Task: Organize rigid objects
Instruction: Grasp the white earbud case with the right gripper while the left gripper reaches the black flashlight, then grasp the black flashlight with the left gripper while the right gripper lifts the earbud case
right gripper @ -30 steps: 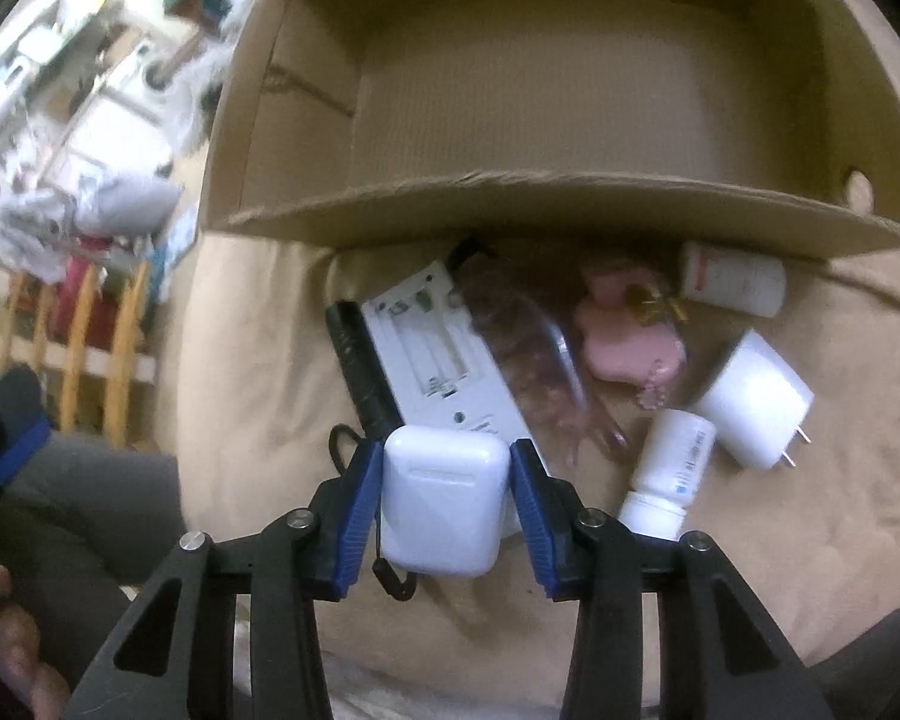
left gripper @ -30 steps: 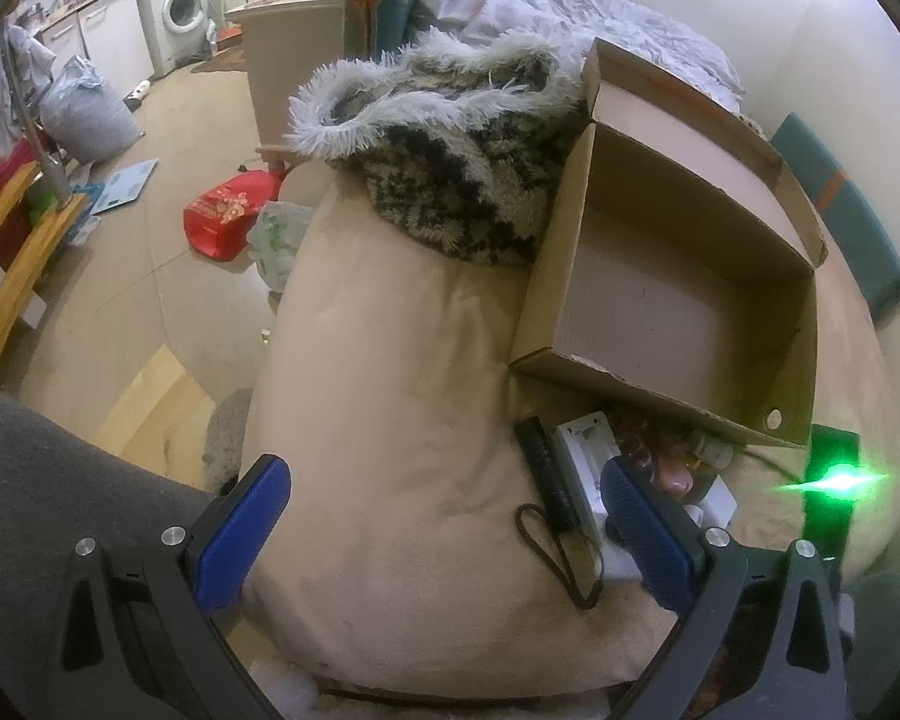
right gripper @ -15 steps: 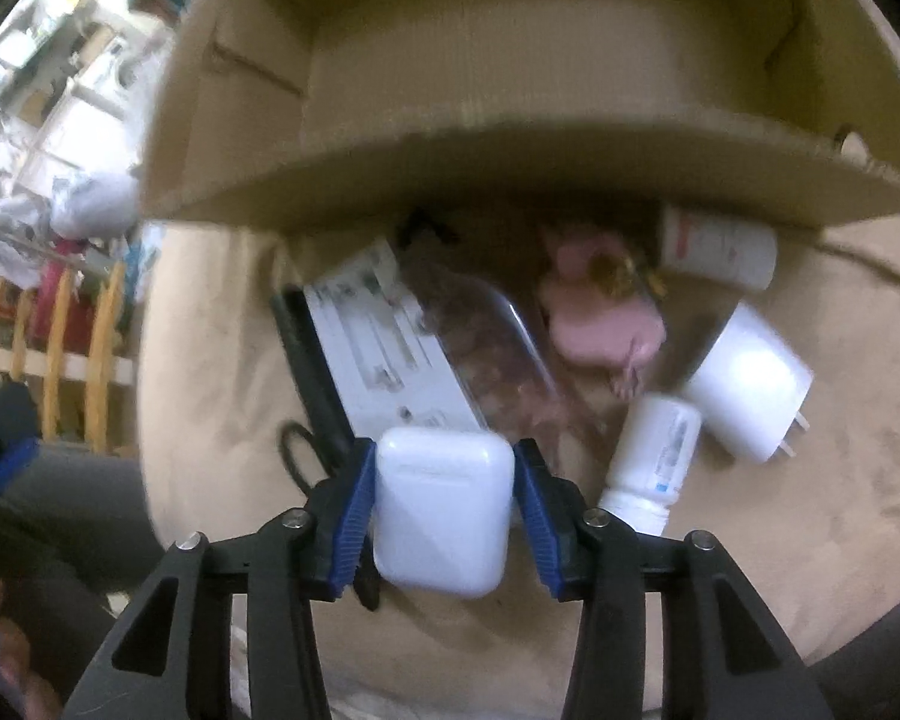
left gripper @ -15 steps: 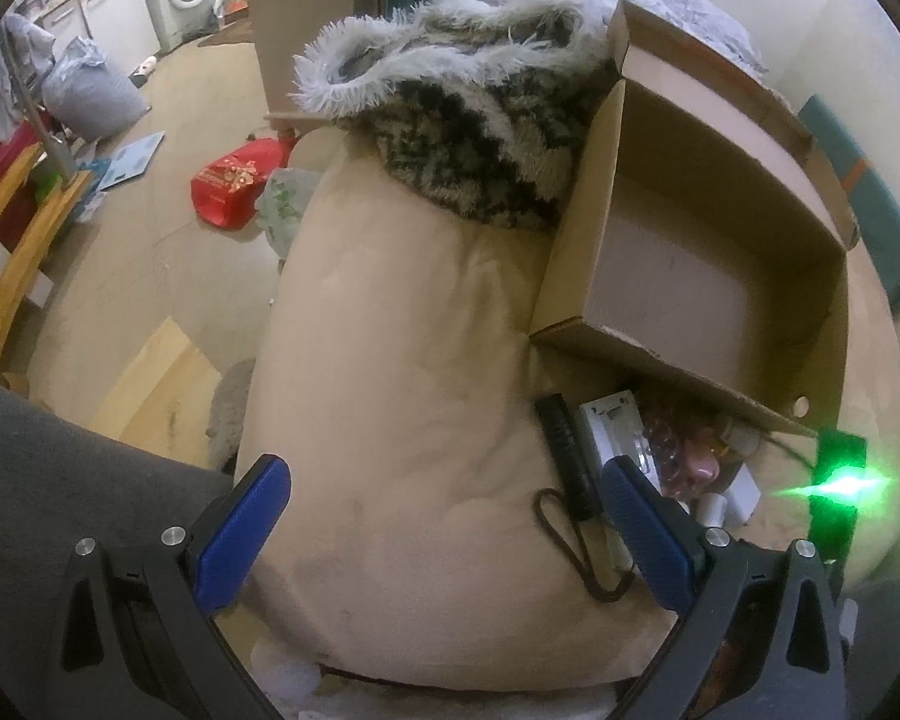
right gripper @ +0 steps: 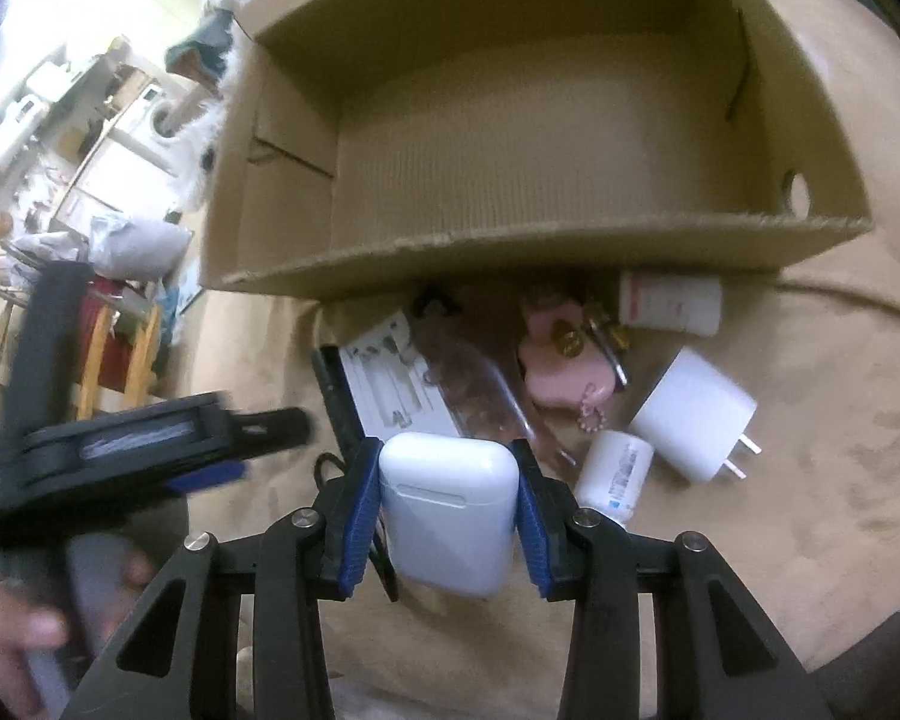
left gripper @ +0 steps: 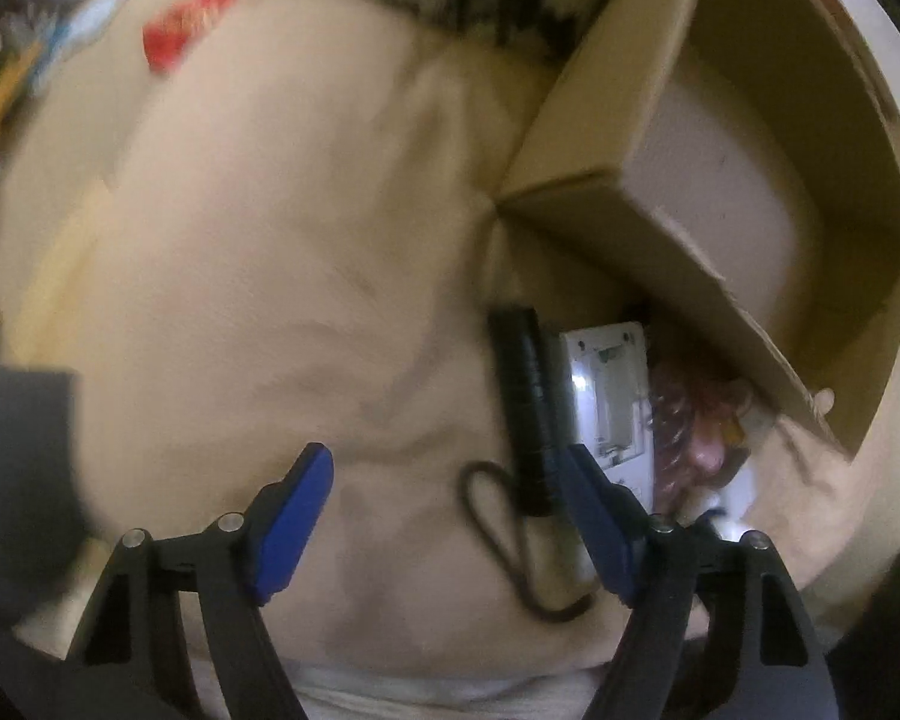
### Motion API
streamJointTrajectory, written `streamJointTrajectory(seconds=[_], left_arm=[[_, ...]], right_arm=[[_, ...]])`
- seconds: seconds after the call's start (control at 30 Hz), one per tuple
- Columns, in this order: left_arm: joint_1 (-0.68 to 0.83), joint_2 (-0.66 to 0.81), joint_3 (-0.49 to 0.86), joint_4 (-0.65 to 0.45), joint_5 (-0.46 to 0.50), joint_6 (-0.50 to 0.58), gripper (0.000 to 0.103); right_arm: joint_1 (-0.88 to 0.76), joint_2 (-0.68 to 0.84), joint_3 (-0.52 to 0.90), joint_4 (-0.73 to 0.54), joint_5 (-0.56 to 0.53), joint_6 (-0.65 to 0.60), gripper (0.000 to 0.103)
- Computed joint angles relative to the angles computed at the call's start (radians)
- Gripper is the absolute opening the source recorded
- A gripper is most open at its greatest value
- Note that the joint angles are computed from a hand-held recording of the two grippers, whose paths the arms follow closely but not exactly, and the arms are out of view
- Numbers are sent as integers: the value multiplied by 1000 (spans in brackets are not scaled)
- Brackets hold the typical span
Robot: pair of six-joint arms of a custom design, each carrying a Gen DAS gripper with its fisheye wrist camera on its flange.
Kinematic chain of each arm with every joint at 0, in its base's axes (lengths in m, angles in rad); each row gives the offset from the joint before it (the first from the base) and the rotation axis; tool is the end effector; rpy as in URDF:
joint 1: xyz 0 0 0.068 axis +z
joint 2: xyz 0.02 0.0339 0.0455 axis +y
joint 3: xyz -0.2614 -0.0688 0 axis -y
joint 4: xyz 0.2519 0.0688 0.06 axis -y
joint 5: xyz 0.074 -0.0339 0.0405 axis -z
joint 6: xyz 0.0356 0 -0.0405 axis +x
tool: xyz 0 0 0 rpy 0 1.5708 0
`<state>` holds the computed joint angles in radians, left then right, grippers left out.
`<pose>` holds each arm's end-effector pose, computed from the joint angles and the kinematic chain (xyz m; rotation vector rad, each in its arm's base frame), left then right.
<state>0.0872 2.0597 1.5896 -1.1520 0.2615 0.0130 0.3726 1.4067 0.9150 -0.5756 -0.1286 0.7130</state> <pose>0.3883 0.0247 0.1754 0.1245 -3.0744 0.4081 0.2595 0.1063 0.2096 0.4178 2.6982 0.5132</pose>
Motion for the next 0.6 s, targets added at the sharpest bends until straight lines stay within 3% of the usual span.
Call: streamJointTrajectory(seconds=[0.3,0.6], left_arm=[[-46,24,-25,69,-32,-47,76],[8,-14,-93,91,3,-30,75]], right_arm=[[-9,-37,-26,56,-33,27,43],[-31,-59,-46,60,-34,42,43]])
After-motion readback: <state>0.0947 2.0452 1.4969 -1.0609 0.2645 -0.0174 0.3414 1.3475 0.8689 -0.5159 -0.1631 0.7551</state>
